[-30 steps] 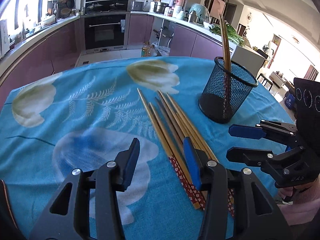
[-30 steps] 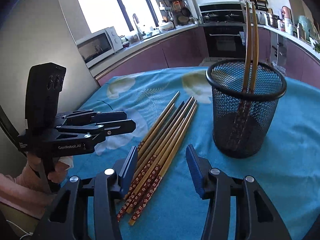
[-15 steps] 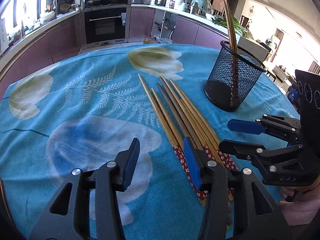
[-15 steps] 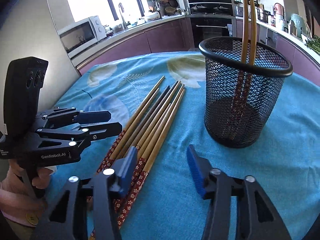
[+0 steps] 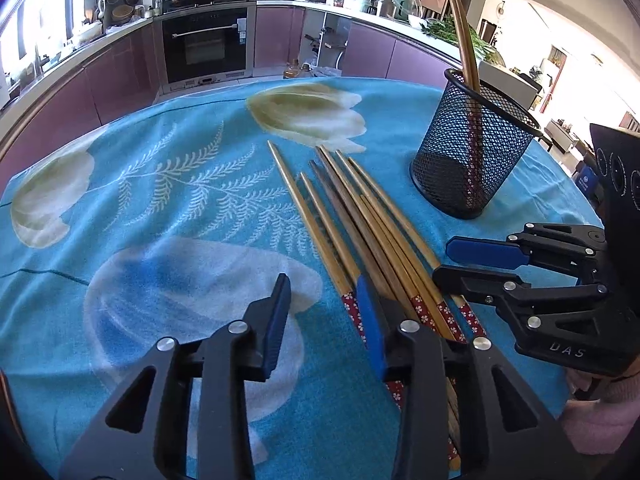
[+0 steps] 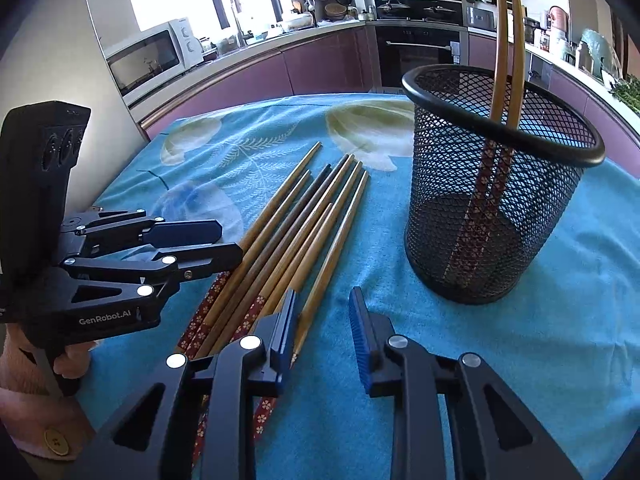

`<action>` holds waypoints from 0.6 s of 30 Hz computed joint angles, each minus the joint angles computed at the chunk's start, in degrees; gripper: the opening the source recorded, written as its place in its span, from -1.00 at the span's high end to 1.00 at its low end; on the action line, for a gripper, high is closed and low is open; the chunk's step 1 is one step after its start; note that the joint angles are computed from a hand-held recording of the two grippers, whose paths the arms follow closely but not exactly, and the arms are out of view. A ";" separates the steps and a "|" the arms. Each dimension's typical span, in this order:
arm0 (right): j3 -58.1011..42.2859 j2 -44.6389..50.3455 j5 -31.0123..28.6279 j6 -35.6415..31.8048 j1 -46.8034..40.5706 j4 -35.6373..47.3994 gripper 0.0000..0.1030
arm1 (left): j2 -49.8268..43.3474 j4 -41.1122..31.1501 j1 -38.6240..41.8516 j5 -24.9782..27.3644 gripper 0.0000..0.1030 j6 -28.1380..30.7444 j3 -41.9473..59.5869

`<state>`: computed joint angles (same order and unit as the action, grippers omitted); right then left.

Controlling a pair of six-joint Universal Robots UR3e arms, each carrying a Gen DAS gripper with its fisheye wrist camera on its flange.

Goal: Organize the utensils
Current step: 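Close the left gripper on a chopstick while the right gripper grasps another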

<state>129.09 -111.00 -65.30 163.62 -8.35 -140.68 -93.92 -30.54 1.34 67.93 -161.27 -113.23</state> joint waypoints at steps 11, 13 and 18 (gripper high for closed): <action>2.40 -4.49 8.27 -3.08 -8.37 6.32 0.87 | 1.92 -0.45 1.46 -0.24 0.84 -1.06 -2.18; 3.14 -7.20 10.43 -5.19 -10.75 9.45 0.88 | 2.90 -0.30 1.91 -0.65 0.85 -1.38 -3.19; 3.88 -13.81 14.91 -10.71 -15.36 17.60 0.88 | 7.05 0.18 3.71 -2.62 0.85 -1.49 -7.15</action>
